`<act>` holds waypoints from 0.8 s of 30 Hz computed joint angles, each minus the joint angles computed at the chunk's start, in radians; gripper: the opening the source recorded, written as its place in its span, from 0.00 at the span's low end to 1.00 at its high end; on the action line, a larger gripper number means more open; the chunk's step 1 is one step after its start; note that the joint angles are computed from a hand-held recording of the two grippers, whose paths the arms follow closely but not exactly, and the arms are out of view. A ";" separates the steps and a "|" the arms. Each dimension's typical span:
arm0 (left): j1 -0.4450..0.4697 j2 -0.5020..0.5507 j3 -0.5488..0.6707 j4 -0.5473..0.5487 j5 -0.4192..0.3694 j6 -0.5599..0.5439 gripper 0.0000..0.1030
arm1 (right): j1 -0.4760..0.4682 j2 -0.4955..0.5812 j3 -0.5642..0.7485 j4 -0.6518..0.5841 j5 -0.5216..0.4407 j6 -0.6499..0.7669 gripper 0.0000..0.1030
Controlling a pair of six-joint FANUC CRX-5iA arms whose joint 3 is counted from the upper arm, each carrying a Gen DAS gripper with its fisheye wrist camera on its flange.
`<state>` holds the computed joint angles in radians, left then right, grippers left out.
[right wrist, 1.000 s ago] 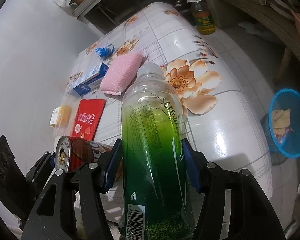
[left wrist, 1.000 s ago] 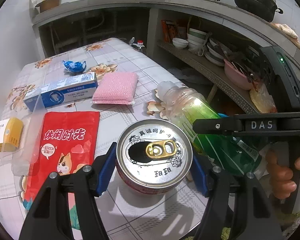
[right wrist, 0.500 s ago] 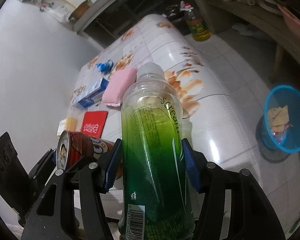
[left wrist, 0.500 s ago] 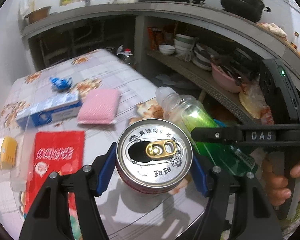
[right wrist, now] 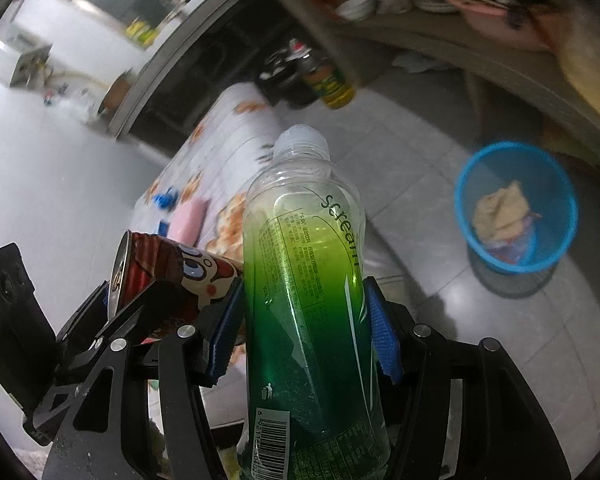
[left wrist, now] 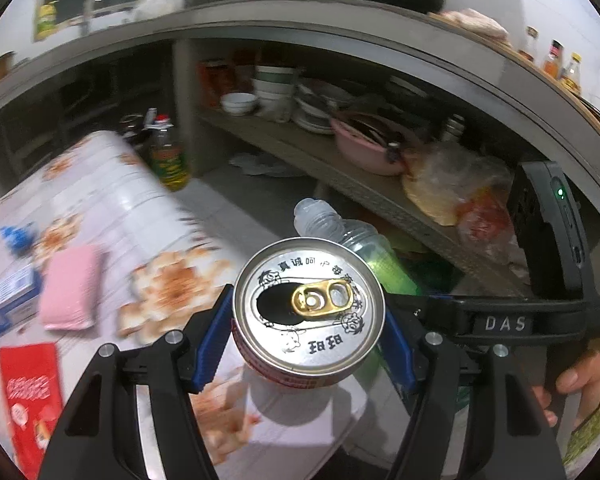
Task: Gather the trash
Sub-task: 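Carry the bottle and can over the blue wastebasket with both tools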
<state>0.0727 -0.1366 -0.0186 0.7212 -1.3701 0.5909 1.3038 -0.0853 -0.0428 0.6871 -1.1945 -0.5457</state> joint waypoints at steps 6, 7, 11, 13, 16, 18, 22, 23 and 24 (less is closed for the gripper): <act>-0.109 0.030 0.021 -0.012 -0.006 0.032 0.63 | 0.043 -0.073 -0.085 0.018 -0.060 -0.125 0.54; -0.127 0.035 0.026 -0.017 -0.004 0.039 0.63 | 0.053 -0.084 -0.098 0.018 -0.071 -0.141 0.54; -0.184 0.059 0.042 -0.033 -0.009 0.063 0.63 | 0.072 -0.118 -0.135 0.011 -0.104 -0.194 0.54; -0.215 0.084 0.063 -0.043 -0.018 0.081 0.63 | 0.078 -0.142 -0.163 0.004 -0.114 -0.224 0.54; -0.262 0.143 0.116 -0.072 -0.041 0.136 0.63 | 0.080 -0.191 -0.228 0.002 -0.104 -0.296 0.54; -0.296 0.208 0.177 -0.095 -0.083 0.195 0.63 | 0.070 -0.229 -0.276 -0.014 -0.091 -0.340 0.54; -0.378 0.383 0.345 -0.150 -0.175 0.318 0.63 | 0.006 -0.290 -0.355 -0.087 -0.040 -0.359 0.54; -0.395 0.413 0.377 -0.168 -0.179 0.343 0.63 | -0.007 -0.299 -0.368 -0.101 -0.030 -0.357 0.54; -0.413 0.436 0.405 -0.196 -0.174 0.371 0.63 | -0.037 -0.309 -0.390 -0.126 -0.004 -0.354 0.54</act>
